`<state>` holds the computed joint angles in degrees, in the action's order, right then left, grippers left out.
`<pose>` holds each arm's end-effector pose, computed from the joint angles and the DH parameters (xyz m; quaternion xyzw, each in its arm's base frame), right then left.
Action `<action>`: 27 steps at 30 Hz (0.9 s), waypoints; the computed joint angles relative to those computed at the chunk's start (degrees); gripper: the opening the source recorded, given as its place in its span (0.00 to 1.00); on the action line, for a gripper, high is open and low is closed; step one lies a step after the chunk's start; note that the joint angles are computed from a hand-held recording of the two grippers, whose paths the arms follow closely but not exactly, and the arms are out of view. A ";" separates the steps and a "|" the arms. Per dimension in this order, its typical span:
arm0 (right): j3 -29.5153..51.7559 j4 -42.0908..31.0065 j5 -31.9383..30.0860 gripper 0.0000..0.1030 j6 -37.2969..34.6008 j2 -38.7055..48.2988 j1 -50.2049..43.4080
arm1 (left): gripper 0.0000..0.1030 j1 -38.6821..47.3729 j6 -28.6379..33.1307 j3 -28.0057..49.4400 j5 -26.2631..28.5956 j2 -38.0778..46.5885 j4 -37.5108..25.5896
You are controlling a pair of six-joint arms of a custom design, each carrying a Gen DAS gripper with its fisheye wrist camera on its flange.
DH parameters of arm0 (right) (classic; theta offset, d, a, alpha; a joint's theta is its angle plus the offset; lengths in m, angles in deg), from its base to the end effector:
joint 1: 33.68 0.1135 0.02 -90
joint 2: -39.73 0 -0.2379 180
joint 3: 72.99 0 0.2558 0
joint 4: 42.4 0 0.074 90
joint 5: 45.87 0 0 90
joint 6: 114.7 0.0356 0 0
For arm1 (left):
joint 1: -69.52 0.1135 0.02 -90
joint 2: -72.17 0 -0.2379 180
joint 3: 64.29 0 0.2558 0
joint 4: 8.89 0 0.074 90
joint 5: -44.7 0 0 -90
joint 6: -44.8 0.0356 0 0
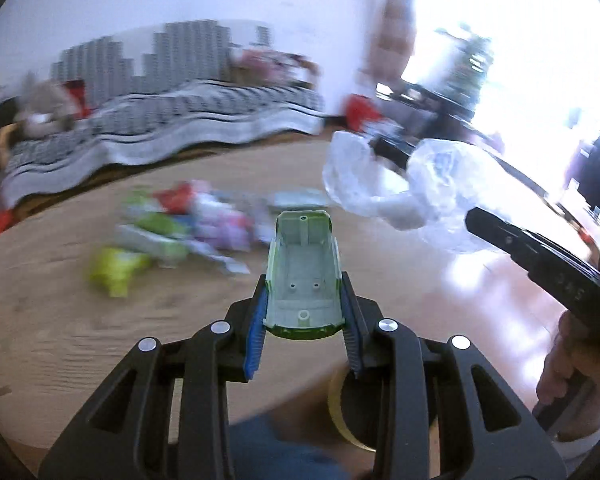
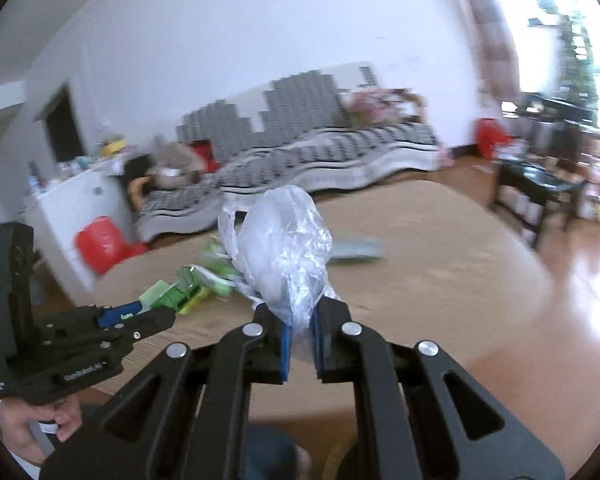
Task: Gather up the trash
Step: 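Carry the green shell and plastic bag with both grippers toward the black bin, then open both grippers over the bin, dropping the shell and bag inside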
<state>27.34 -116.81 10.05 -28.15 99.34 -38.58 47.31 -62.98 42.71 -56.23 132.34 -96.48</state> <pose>0.1807 0.0045 0.4282 -0.1276 0.8447 0.2248 0.4688 0.1499 -0.0539 0.4353 -0.0047 0.9058 -0.0604 0.4193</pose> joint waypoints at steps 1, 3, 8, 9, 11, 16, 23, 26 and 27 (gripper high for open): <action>0.13 -2.51 -2.31 0.09 -3.49 -0.13 -5.20 | 0.32 -5.49 -2.37 -1.03 -1.82 1.25 1.14; 0.28 -8.80 -7.87 0.09 -13.23 0.71 -17.38 | 0.32 -13.10 -5.24 -2.89 -3.65 4.22 3.24; -10.55 -16.30 -8.99 0.09 -29.70 2.62 -31.66 | 0.32 -22.29 -6.70 -8.25 -1.83 14.15 9.74; -14.25 -15.92 -7.55 0.09 -30.82 3.01 -31.84 | 0.32 -22.54 -6.81 -10.39 0.35 17.33 11.47; -23.76 -11.30 -2.78 0.09 -29.86 5.59 -30.41 | 0.32 -21.80 -6.38 -12.27 2.91 22.20 12.56; -36.14 -0.76 4.32 0.09 -27.97 11.69 -27.97 | 0.32 -18.93 -4.78 -16.88 8.77 34.96 16.29; -42.12 7.22 7.44 0.09 -22.27 17.46 -22.60 | 0.32 -17.11 -2.27 -17.64 10.68 42.79 18.39; -42.35 8.92 7.99 0.09 -21.28 19.25 -21.92 | 0.32 -15.91 -1.72 -17.75 12.08 43.57 18.76; -42.12 9.07 8.21 0.09 -20.09 19.37 -21.03 | 0.32 -16.15 -1.96 -17.90 12.28 43.45 18.82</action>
